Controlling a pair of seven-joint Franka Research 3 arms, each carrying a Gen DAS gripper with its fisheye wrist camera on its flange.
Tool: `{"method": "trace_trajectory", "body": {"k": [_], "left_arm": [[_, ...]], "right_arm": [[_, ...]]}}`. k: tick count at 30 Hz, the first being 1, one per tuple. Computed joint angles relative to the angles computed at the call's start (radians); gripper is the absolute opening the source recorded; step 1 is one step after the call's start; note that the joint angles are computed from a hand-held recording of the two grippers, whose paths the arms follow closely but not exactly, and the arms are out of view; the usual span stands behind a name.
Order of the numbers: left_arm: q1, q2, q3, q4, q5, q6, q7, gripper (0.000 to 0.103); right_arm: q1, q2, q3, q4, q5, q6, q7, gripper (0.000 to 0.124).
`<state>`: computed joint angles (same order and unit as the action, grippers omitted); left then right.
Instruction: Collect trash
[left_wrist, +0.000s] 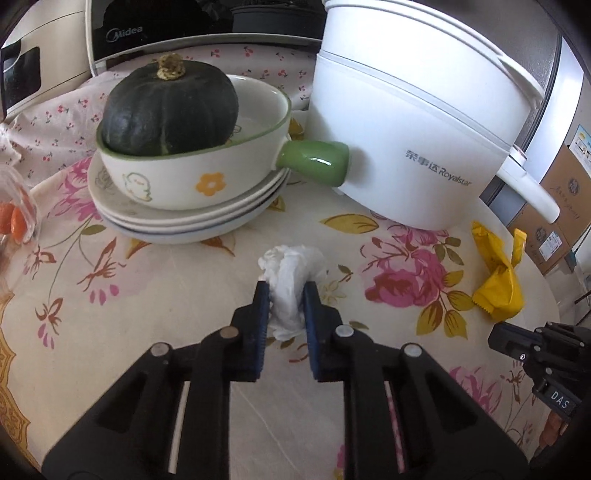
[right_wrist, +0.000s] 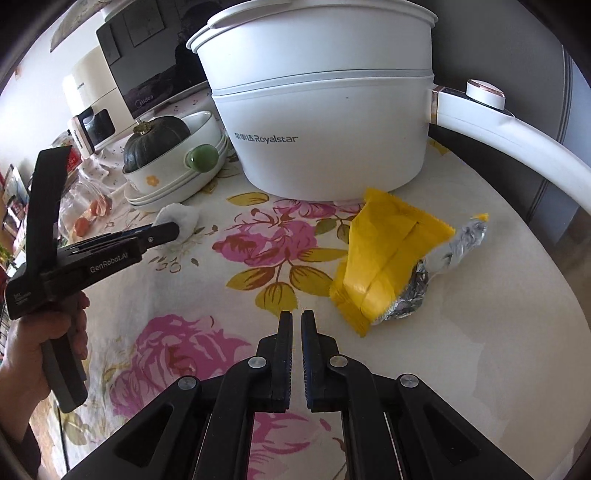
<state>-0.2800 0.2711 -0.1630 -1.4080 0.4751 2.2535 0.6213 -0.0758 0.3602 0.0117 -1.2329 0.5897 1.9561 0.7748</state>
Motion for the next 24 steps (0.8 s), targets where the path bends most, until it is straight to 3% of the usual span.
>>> {"method": "trace_trajectory", "body": {"k": [4,10,24], "left_arm": [[0.006,-0.113,-0.012,-0.140,-0.013,0.035,-0.046,0.019],[0.024,-0.296,-0.051,-0.341,-0.049,0.060,-0.102,0.019],[-0.019,-0.479,-0.147,-0.460,-0.062,0.001,-0.198,0.019]], "right_arm": [[0.002,-0.068,-0.013,-0.079,-0.018,0.033,-0.026,0.006],[-0.003,-0.171,-0.042,-0.169,-0.019,0.000,-0.031,0.006],[-0.022,-0.437,-0.144,-0.394,0.084,-0.119,-0.126,0.006]]}}
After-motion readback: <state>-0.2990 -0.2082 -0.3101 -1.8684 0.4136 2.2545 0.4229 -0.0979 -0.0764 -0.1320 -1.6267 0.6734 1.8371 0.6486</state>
